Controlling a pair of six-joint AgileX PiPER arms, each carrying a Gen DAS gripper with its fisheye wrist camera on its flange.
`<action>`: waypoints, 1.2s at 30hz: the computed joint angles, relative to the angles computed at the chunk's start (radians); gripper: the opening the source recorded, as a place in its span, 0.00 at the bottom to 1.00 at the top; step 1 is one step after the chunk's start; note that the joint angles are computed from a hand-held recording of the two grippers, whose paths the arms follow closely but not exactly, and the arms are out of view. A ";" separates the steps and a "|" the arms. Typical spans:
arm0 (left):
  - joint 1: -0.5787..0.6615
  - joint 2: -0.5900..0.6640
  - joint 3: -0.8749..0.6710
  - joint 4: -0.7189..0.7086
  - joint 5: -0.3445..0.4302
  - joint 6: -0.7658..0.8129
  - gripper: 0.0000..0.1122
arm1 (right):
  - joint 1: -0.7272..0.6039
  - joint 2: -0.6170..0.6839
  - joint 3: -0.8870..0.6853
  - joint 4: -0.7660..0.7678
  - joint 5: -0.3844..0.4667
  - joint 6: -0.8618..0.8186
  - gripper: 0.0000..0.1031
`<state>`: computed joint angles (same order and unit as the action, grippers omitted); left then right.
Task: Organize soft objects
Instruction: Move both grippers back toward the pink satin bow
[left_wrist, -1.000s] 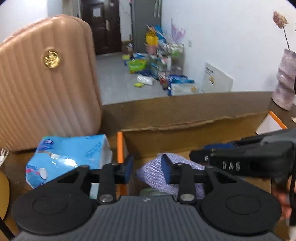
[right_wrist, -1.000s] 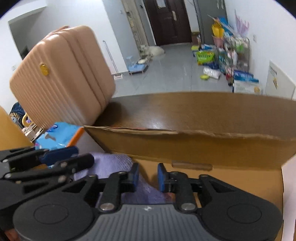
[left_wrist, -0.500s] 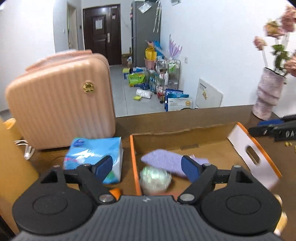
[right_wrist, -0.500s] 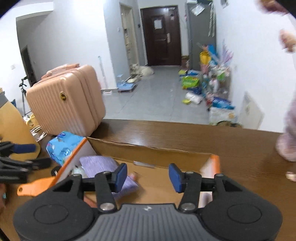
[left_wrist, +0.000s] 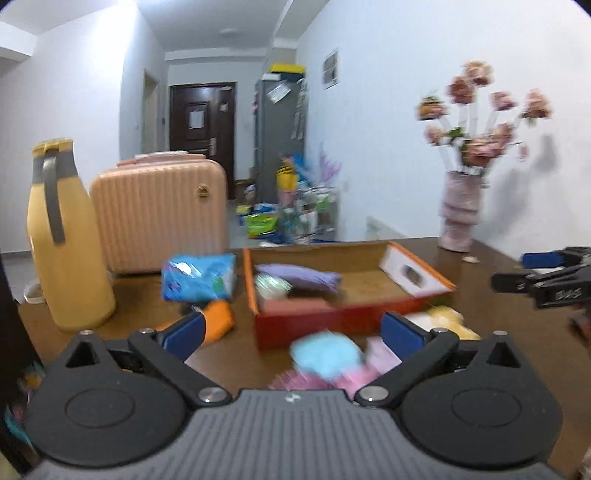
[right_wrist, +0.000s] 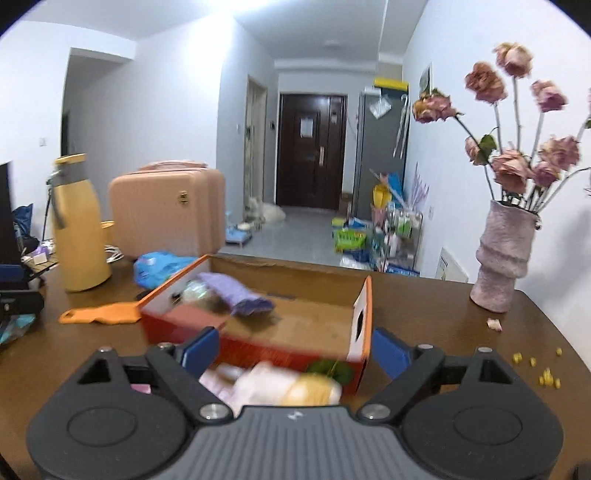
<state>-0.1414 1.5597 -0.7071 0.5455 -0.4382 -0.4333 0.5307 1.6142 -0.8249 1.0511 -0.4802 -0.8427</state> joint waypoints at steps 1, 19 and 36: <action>0.023 -0.028 0.093 0.023 -0.087 0.015 0.92 | 0.068 -0.017 0.080 -0.032 -0.094 0.075 0.87; 0.017 -0.145 0.678 -0.250 -0.420 0.273 0.92 | 0.880 0.095 0.465 0.352 -0.622 0.555 0.91; 0.071 0.226 0.080 -0.048 -0.211 -0.099 0.71 | 0.333 0.231 0.087 -0.216 -0.204 0.539 0.67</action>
<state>-0.0700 1.7862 -0.6273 0.4972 -0.6487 -0.5320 0.8637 1.8450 -0.7380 0.8353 -0.6838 -0.3037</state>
